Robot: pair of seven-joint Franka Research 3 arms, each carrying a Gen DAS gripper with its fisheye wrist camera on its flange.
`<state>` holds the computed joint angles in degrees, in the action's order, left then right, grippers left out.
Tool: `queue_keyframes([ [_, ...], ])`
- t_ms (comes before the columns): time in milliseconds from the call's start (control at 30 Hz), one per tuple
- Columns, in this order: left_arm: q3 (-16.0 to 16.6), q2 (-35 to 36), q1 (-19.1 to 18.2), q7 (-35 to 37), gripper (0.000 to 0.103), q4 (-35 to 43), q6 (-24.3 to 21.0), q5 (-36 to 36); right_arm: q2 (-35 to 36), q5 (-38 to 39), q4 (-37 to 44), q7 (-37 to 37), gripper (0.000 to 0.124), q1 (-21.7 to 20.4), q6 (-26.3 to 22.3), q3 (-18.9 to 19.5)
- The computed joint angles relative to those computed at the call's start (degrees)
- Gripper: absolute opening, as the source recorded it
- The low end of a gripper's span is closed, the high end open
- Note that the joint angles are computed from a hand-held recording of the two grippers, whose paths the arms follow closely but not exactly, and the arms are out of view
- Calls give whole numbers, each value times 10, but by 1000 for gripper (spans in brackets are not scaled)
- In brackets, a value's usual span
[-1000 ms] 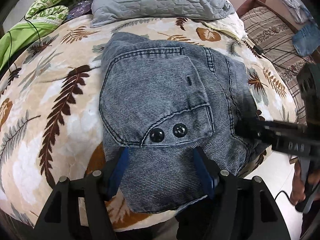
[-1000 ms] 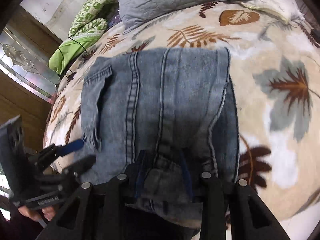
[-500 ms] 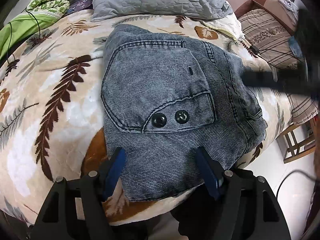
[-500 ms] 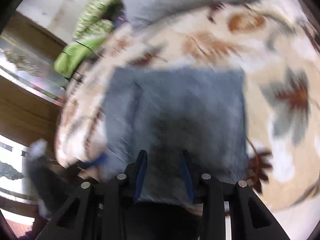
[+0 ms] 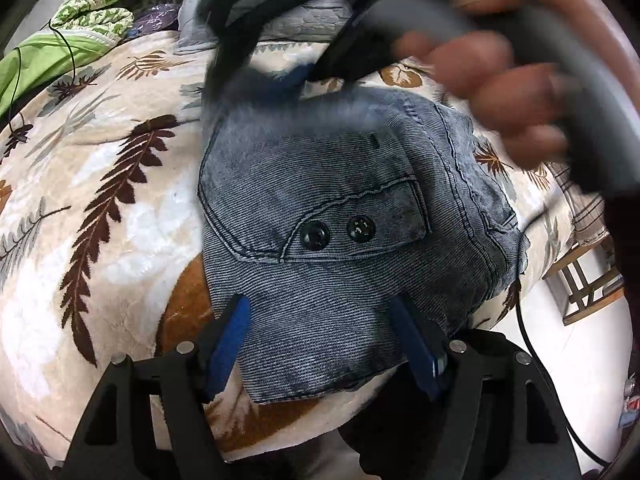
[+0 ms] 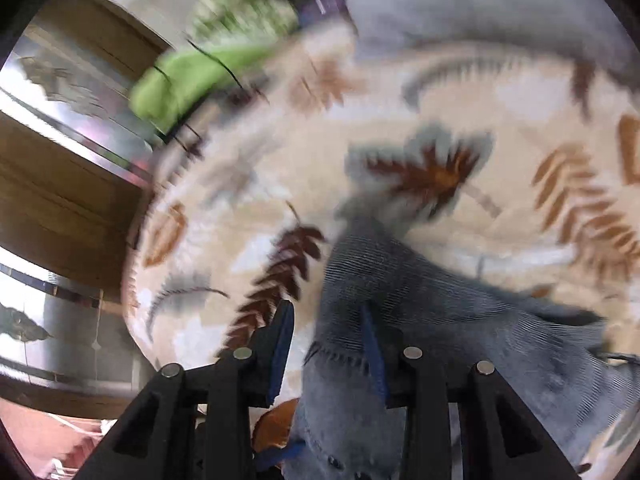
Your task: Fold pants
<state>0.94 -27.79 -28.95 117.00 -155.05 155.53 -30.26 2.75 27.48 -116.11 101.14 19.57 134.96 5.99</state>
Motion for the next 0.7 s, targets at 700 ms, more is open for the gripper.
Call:
queue_keyframes([
  [700,-23,-23,11,-57,75,-20,6,53,-238,25,-316,7,62,8,244,-34],
])
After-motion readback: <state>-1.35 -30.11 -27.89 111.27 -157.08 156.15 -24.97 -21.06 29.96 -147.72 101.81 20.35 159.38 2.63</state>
